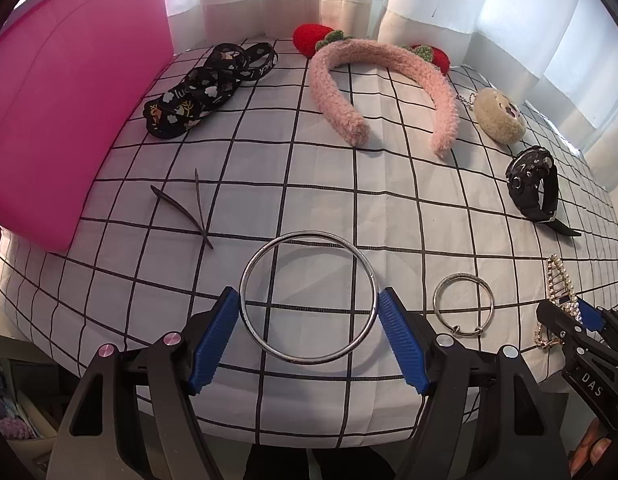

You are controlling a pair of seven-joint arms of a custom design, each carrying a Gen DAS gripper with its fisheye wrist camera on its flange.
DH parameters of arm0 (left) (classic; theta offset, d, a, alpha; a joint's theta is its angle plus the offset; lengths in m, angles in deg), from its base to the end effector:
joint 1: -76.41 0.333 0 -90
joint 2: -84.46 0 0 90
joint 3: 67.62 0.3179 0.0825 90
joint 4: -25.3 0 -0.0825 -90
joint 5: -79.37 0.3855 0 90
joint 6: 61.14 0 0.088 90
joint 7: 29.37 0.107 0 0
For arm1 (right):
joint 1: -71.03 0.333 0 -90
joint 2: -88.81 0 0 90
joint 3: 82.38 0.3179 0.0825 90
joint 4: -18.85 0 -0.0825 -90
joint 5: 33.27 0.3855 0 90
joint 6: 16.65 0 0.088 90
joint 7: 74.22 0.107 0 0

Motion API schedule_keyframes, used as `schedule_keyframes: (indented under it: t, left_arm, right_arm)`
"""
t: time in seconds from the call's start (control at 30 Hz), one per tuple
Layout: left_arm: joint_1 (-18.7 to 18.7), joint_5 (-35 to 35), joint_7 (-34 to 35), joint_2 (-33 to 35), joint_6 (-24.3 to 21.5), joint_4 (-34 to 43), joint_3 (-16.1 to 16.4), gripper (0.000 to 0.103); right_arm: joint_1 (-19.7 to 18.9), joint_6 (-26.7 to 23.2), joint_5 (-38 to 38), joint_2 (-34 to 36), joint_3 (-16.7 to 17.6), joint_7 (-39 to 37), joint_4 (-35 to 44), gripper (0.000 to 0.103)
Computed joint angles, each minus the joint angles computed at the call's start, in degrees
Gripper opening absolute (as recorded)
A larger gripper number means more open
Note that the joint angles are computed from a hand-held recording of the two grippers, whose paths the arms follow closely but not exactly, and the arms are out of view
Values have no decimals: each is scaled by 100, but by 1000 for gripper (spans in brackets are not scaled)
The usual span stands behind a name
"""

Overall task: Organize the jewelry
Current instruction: 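Close left tool on the silver hoop while right tool closes on the pearl clip, then lift and carry the hoop in left tool while right tool carries the pearl clip to the tub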

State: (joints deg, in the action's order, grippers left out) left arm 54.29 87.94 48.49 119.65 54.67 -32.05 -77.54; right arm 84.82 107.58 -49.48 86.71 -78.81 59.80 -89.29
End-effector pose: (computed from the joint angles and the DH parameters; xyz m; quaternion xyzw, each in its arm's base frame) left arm 0.6727 -0.3571 0.5512 -0.5679 0.7967 -0.1781 0.1047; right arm 0.5581 0.1636 0.5538 -0.5643 0.8003 -0.1634 0.1197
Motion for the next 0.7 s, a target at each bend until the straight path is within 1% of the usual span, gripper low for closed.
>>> schedule_keyframes:
  t: [0.37,0.57,0.7]
  left_arm:
    - [35,-5,-3,-152,196,-203,-16,70]
    - [69,-24,48,-206,281,-109,-21,70]
    - [97,3,89,-275,359,10,3,70]
  right_arm:
    - [-22,104,-184,-97,14,144,1,40]
    - [-4,61,-305,-5,32,91,311,40]
    - [42,87,-399,165,37,22,687,40]
